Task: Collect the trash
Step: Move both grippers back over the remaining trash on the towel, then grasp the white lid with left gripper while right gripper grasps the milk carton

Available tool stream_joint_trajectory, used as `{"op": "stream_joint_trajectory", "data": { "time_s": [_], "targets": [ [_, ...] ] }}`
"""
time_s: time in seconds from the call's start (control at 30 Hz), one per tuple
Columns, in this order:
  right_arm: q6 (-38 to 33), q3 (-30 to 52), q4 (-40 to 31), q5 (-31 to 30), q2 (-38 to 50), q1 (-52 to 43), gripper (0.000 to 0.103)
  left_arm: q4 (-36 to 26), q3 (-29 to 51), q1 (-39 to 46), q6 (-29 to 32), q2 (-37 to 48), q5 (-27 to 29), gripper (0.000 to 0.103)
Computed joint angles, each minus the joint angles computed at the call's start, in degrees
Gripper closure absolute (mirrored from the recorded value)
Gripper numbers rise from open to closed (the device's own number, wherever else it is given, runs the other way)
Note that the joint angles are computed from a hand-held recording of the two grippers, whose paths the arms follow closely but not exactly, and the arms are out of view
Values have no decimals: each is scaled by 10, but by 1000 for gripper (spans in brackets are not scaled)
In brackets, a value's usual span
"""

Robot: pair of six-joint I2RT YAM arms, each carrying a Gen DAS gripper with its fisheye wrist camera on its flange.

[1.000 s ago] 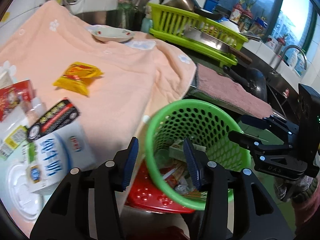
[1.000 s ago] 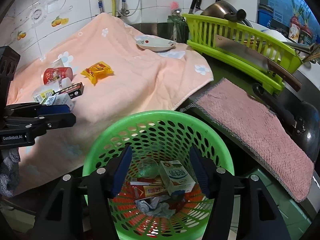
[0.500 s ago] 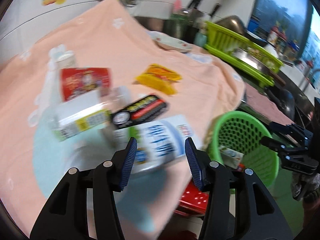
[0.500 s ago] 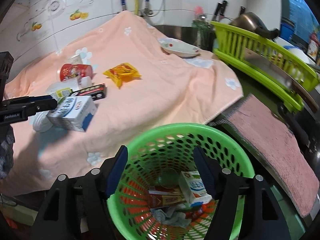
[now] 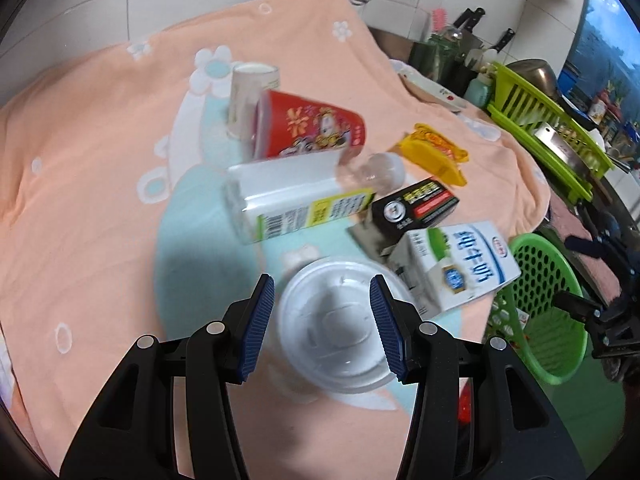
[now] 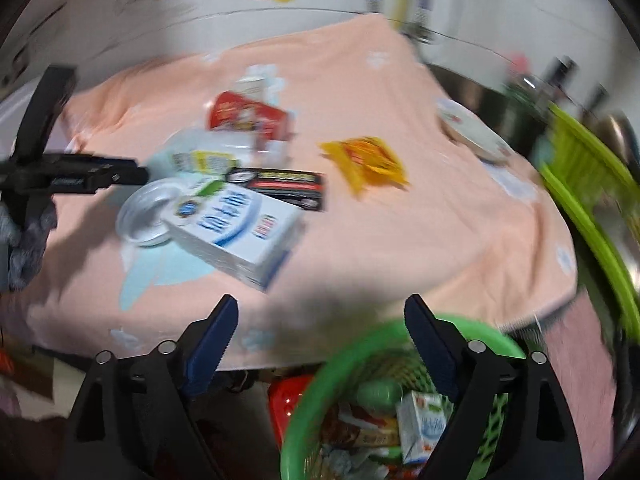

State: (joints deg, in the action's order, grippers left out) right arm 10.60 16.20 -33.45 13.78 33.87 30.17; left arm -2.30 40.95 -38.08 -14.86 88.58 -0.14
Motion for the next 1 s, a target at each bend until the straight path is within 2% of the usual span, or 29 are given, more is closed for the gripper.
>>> {"op": "stream_joint_trajectory", "data": {
  "time_s": [0.2,0.33,0.73,1.0],
  "targets": [
    [-96,54,124,-30,202,26,16,3,-4,32,14,16,37,53],
    [-163,92,159,-66,278,15,13,5,-5,50,28,25,59,53],
    [-296,226,165,-117,500,6,10,1,14,73,75,67,100,53],
    [-314,264,159,-128,566,1,11,-3,26,77,93,84,113,53]
  ]
}}
